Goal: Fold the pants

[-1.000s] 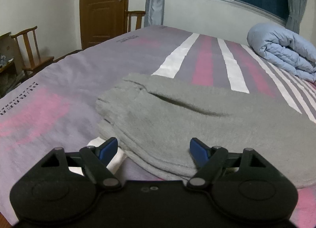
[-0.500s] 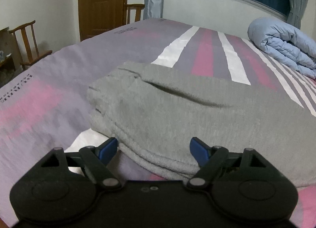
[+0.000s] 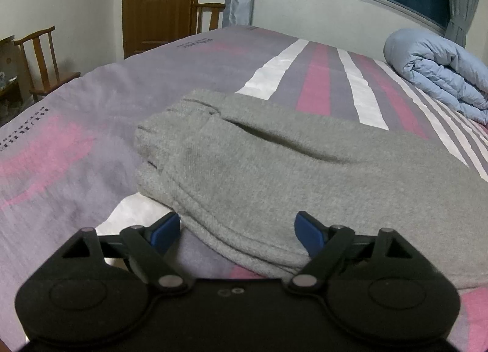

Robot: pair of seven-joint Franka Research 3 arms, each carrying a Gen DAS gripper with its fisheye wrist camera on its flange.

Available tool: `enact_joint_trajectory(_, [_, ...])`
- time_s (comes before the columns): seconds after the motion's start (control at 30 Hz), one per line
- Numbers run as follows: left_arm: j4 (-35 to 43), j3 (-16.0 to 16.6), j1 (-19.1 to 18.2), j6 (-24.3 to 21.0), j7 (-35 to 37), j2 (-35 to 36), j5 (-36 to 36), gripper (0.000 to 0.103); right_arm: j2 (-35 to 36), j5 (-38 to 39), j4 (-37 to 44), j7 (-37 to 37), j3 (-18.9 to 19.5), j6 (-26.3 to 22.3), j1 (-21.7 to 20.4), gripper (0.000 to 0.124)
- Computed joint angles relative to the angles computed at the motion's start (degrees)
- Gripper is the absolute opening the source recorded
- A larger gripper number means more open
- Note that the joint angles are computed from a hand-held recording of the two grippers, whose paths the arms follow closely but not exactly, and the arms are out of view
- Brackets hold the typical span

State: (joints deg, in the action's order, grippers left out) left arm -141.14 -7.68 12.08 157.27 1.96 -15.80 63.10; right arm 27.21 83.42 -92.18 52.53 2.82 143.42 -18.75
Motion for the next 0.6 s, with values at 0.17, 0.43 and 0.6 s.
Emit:
enact_joint_trajectory(0.17, [0.36, -0.21, -0.23, -0.87, -0.44, 0.50, -0.03, 0.076, 1.11, -3.66, 2.48, -1.93, 0.47, -4.83, -0.06, 0.007])
enact_joint_trajectory(0.43, [0.10, 0.15, -0.24, -0.32, -1.07, 0.52, 0.71, 0.079, 1.37, -8.58, 4.70, -3.30, 1.26, -3.98, 1.92, 0.007])
enact_joint_trajectory(0.6, [-0.23, 0.52, -0.10, 0.51, -0.57, 0.36, 0.94, 0.079, -0.79, -4.62, 4.18, -8.73, 2.74, -3.39, 1.62, 0.007])
